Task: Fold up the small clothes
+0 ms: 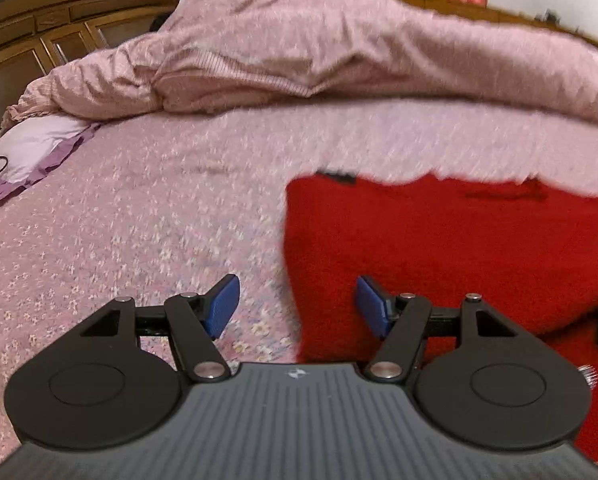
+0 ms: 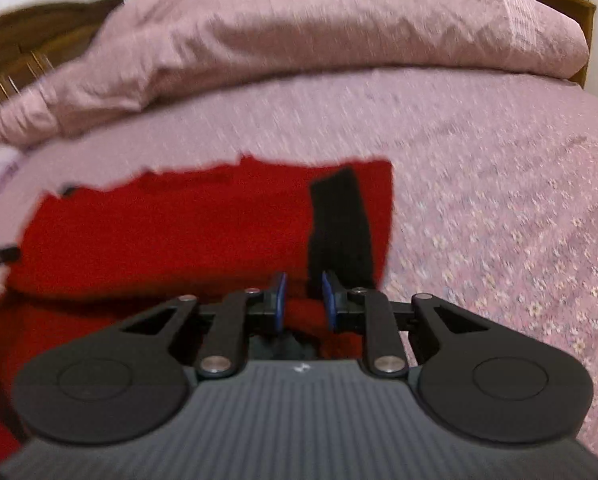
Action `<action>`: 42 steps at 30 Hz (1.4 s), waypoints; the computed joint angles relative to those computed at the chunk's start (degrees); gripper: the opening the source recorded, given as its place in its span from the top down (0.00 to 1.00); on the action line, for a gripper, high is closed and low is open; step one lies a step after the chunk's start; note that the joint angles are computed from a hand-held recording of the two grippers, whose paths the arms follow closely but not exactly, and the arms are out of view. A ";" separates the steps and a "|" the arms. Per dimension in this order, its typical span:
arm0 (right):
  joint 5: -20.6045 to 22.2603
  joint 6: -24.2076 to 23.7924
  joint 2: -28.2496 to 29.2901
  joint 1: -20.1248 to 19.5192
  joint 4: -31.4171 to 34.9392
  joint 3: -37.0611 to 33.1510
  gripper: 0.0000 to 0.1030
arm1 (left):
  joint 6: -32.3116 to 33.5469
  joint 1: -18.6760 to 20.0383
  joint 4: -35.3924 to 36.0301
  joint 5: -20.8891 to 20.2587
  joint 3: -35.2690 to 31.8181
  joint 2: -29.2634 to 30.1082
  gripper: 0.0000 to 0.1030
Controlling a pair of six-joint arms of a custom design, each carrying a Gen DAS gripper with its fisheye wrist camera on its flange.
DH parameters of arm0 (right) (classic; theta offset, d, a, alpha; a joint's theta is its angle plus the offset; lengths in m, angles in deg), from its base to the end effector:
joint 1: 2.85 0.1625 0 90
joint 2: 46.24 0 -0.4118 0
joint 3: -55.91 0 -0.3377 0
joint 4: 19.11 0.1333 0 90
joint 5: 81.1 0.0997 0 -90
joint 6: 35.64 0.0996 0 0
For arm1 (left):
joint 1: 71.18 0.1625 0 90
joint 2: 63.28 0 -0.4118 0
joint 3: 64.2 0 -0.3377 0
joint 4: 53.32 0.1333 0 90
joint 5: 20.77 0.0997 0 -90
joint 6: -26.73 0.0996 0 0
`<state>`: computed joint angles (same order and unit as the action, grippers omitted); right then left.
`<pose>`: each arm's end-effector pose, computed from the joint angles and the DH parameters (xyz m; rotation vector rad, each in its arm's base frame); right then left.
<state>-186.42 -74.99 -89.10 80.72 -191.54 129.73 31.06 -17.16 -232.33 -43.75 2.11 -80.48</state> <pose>0.0247 -0.7361 0.2870 0.5300 -2.3420 0.9387 -0.2385 -0.7115 0.0631 0.2335 2.0053 -1.0399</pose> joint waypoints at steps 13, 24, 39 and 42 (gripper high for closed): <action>5.39 7.82 -1.48 -2.34 -0.86 2.44 0.79 | -3.59 0.70 3.21 -1.63 2.61 -2.25 0.29; 8.77 7.93 -11.67 -2.31 -0.86 14.61 0.34 | -15.03 -4.25 5.86 -1.76 19.09 -12.95 0.29; 4.39 4.31 -23.78 -3.08 3.79 27.21 0.34 | -33.57 -10.83 14.69 -1.54 39.36 -25.51 0.29; 4.65 4.98 -25.37 -3.90 5.58 28.80 0.34 | -35.95 -11.47 17.19 -1.63 41.58 -26.55 0.29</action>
